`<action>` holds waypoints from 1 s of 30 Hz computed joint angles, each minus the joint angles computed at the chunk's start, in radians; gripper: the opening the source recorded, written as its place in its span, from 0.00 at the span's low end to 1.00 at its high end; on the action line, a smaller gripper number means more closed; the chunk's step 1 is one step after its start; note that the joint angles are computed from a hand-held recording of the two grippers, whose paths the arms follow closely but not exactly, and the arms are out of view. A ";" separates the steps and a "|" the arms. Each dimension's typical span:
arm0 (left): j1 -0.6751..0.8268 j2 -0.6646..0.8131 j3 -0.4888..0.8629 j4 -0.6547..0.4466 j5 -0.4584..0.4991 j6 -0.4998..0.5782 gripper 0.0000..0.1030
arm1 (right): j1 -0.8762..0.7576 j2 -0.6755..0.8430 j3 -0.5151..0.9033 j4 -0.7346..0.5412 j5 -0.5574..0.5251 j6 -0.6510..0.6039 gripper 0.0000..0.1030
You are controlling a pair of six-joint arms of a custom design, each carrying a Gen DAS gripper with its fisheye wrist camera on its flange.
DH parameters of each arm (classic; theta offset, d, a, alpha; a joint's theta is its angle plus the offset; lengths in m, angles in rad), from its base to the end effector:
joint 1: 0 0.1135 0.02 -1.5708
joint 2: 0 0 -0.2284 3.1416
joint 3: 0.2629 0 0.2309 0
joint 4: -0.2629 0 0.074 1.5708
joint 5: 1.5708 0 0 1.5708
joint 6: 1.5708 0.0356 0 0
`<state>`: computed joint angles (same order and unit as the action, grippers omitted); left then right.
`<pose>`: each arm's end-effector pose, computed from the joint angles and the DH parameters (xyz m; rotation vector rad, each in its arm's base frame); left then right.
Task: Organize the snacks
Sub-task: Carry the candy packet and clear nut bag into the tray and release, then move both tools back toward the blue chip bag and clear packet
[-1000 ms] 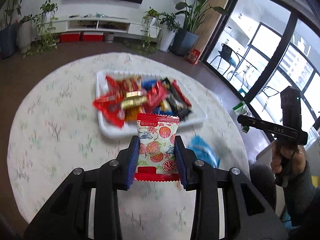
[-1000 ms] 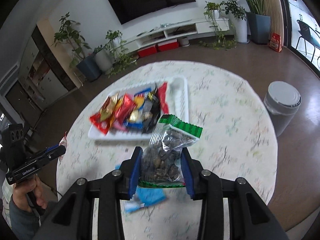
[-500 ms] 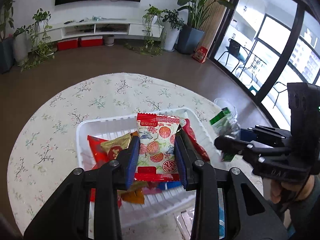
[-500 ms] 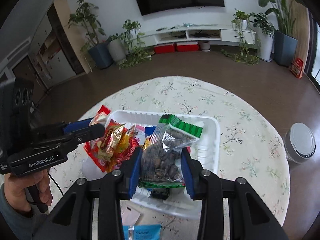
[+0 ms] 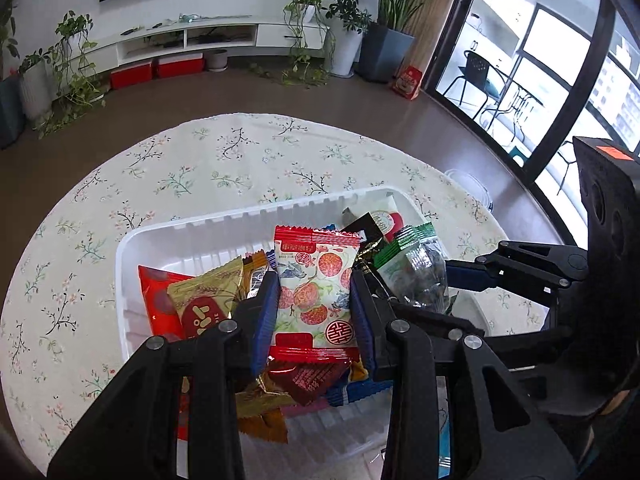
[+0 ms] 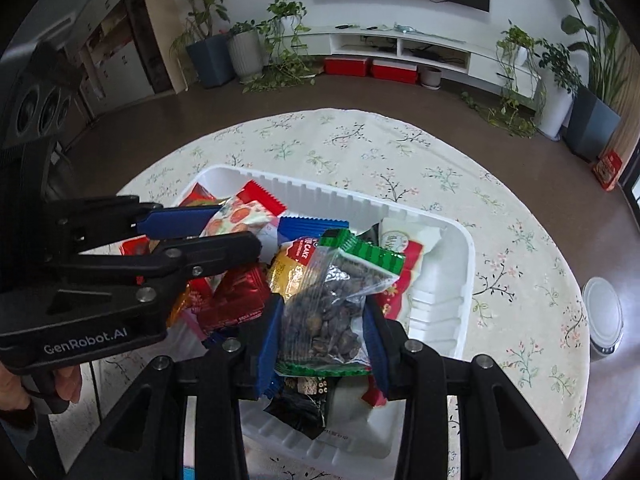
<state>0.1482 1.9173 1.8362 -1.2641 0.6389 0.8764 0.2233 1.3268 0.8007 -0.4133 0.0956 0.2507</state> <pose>0.3469 0.0303 0.2701 1.0066 2.3706 -0.5991 0.2469 0.0526 0.1867 0.0735 2.5045 0.0756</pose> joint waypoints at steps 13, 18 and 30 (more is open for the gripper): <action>-0.018 -0.032 -0.056 0.051 -0.002 -0.011 0.40 | -0.009 0.000 -0.020 0.018 0.019 -0.013 0.49; 0.004 -0.038 -0.041 0.018 0.021 0.011 0.40 | 0.001 -0.001 -0.025 0.027 0.032 -0.010 0.51; 0.247 -0.057 0.096 -0.200 0.197 0.133 0.95 | -0.027 -0.275 -0.149 -0.001 0.017 0.064 0.74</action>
<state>0.3954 1.8606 1.9326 -1.4637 0.8363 1.0097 0.1966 1.0517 0.6520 -0.4139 0.1126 0.3147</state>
